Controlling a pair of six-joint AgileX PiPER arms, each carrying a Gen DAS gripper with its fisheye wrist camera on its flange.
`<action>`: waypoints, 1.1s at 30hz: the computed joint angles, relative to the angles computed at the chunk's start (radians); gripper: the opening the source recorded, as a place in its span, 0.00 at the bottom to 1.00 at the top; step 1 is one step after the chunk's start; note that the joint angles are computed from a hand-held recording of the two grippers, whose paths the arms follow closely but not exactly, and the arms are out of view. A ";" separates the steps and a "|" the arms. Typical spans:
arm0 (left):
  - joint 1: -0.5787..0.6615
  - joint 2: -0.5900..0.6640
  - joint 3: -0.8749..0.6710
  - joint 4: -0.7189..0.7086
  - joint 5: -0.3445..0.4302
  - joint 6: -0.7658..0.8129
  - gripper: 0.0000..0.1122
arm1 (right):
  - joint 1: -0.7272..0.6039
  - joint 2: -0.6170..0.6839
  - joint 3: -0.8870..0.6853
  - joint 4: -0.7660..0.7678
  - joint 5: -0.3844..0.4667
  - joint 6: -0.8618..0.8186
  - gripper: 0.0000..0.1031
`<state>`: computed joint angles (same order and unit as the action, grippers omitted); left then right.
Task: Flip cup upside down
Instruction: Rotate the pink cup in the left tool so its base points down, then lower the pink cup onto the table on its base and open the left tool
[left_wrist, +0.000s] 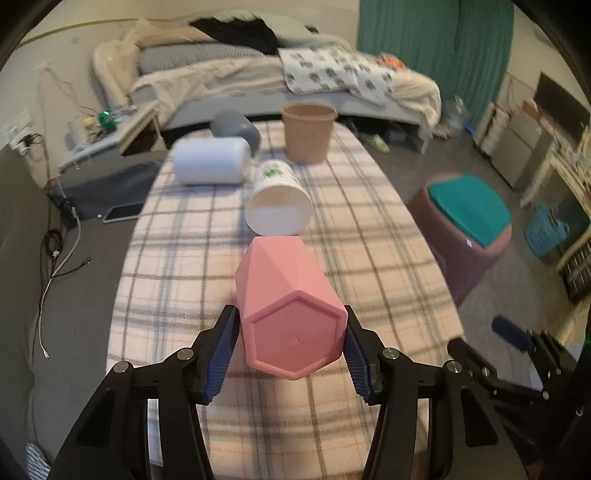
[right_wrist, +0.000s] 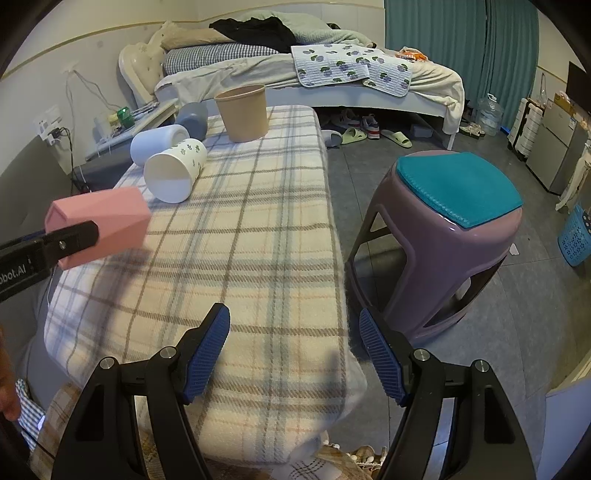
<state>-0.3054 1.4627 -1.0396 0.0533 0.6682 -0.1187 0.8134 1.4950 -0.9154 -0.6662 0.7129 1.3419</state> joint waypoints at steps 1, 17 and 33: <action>0.006 0.009 -0.017 -0.020 0.027 0.033 0.49 | -0.001 0.000 -0.003 0.000 0.000 -0.003 0.71; 0.046 0.167 -0.221 -0.086 0.216 0.181 0.50 | -0.038 0.022 0.002 0.021 -0.042 -0.023 0.71; 0.088 0.121 -0.168 -0.122 0.126 0.212 0.60 | -0.026 0.008 -0.014 0.011 -0.012 -0.027 0.71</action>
